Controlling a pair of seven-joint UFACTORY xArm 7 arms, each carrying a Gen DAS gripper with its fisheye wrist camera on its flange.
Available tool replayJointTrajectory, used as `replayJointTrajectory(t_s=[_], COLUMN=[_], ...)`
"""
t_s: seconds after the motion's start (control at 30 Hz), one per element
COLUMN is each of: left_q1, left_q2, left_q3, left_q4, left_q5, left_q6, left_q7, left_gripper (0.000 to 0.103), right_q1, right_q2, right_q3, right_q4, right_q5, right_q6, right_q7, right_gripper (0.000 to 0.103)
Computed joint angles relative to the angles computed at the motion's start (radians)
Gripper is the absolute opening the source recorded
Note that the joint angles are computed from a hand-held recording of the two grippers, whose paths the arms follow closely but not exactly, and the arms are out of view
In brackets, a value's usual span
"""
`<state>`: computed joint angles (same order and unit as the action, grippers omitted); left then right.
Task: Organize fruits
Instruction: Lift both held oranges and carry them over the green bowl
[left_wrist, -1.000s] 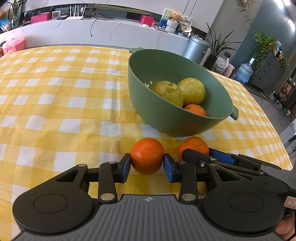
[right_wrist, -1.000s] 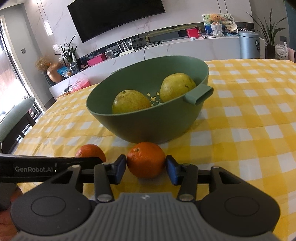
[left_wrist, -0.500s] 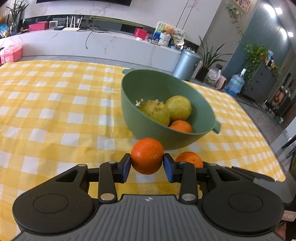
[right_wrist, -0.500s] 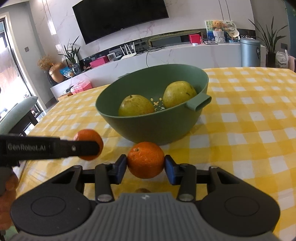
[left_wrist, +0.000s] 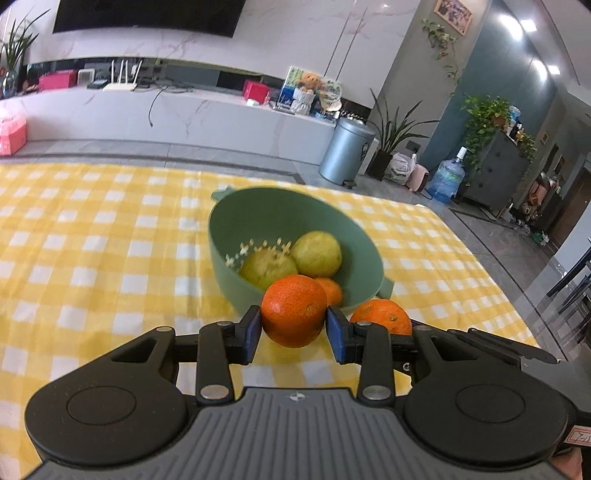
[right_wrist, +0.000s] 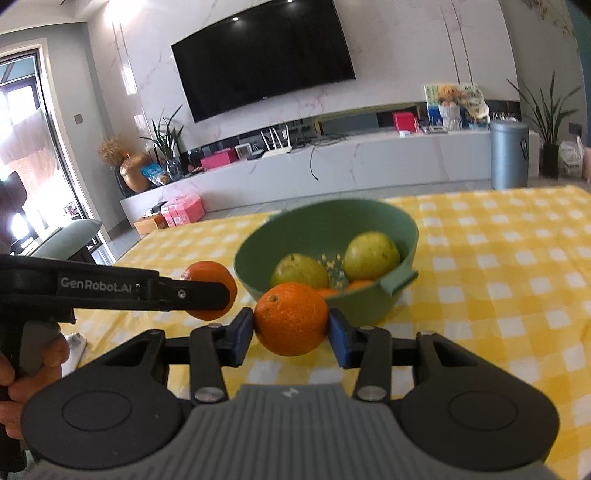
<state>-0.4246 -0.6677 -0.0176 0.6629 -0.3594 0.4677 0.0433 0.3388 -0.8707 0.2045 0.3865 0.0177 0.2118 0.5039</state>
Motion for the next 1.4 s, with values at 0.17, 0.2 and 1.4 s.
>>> replayJointTrajectory(t_s=[0.17,0.2,1.4], left_q1=[0.000,-0.002,0.115], left_q2=[0.057,0.073,0.385], left_q3=[-0.002,0.000,-0.058], left_q4=[0.057,0.071,0.263], left_q5=[0.012,0.012,0.069], left_q6=[-0.018,-0.022,-0.024], left_q7=[0.011,0.018,0.082], left_gripper=[0.042,0.042,0.042], right_q1=[-0.011,-0.015,-0.061], right_q2=[0.033,0.043,0.501], right_q3=[-0.027,-0.032,-0.079], right_q4=[0.048,0.059,0.367], right_q5=[-0.015,-0.018,-0.021], right_q6=[0.010,0.011,0.020], right_q7=[-0.044,-0.057,-0.361], right_gripper=[0.041,0.041,0.041])
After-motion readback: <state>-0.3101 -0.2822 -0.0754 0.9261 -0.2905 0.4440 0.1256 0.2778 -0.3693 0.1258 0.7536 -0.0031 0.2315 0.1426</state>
